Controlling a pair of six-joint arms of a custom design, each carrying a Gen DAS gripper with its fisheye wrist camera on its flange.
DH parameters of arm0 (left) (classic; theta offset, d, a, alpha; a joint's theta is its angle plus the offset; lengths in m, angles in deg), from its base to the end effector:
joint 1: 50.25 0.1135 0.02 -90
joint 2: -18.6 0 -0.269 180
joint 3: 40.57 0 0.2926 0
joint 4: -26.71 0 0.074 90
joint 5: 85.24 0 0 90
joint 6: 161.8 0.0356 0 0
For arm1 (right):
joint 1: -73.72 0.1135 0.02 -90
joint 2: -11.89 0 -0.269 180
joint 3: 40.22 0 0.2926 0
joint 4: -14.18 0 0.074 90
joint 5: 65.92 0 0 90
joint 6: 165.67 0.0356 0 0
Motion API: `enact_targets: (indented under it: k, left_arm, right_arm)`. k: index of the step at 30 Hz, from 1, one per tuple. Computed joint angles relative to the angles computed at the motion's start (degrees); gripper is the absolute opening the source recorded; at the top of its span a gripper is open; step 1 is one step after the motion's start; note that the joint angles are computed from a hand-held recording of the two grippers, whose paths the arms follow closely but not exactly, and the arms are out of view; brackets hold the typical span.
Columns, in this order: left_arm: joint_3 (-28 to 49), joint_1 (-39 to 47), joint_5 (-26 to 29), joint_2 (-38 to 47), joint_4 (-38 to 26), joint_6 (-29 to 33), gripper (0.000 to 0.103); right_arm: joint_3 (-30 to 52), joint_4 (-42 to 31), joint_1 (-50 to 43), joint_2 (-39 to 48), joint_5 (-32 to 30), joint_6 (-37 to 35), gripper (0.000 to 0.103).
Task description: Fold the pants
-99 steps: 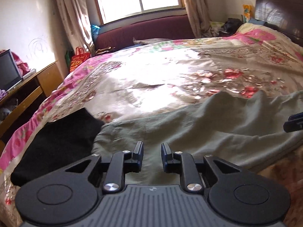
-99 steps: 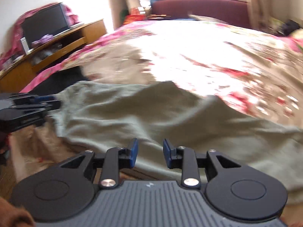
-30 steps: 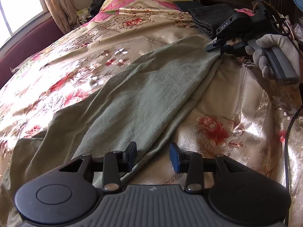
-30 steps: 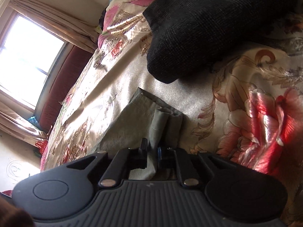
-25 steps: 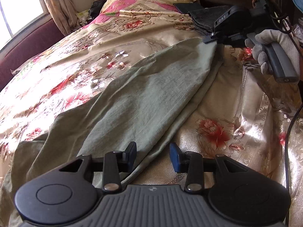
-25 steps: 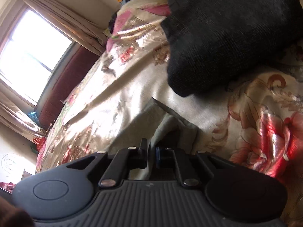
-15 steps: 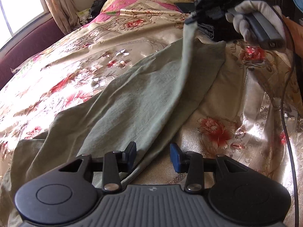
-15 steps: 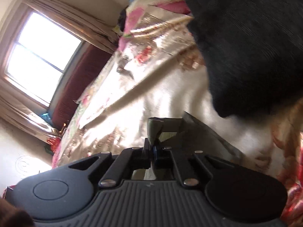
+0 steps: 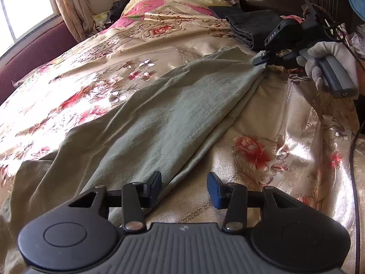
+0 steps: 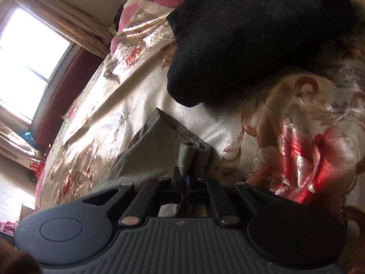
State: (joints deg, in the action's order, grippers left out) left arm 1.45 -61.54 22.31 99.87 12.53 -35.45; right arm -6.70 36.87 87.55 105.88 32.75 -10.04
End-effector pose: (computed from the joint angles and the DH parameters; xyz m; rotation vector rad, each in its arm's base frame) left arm 0.2627 -0.0634 0.1076 1.1035 2.1904 -0.1935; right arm 0.2627 0.0591 0.0604 1.0747 2.0188 0.5827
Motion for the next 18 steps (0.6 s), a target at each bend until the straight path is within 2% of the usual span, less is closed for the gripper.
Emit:
enact_targets:
  k: [3, 4, 6, 10, 13, 15, 18]
  left_arm:
    - [0.5, -0.5, -0.6, 0.5, -0.4, -0.6, 0.058]
    - [0.6, -0.6, -0.9, 0.6, -0.3, -0.6, 0.058]
    - [0.6, -1.1, -1.3, 0.6, 0.0, -0.7, 0.058]
    - [1.1, -1.6, -1.4, 1.4, 0.3, -0.6, 0.058]
    - [1.0, -2.0, -1.8, 1.2, 0.8, -0.3, 0.058]
    - [0.8, -1.5, -0.9, 0.8, 0.8, -0.5, 0.058]
    - [0.9, -0.9, -0.4, 1.3, 1.0, -0.5, 0.058]
  right_arm:
    - [2.0, -2.7, -0.4, -0.6, 0.3, -3.3, 0.011]
    - [2.7, -3.4, -0.6, -0.5, -0.3, -4.0, 0.018]
    - [3.2, -3.7, -0.2, -0.3, 0.1, -4.7, 0.024]
    - [4.7, -6.4, -0.2, 0.1, 1.2, -6.3, 0.022]
    - [5.3, -10.9, 0.4, -2.5, 4.7, -7.0, 0.024]
    - [3.8, -12.1, 0.5, -5.0, 4.8, -6.1, 0.024]
    - [-2.2, -9.9, 2.6, -10.8, 6.5, -0.7, 0.032]
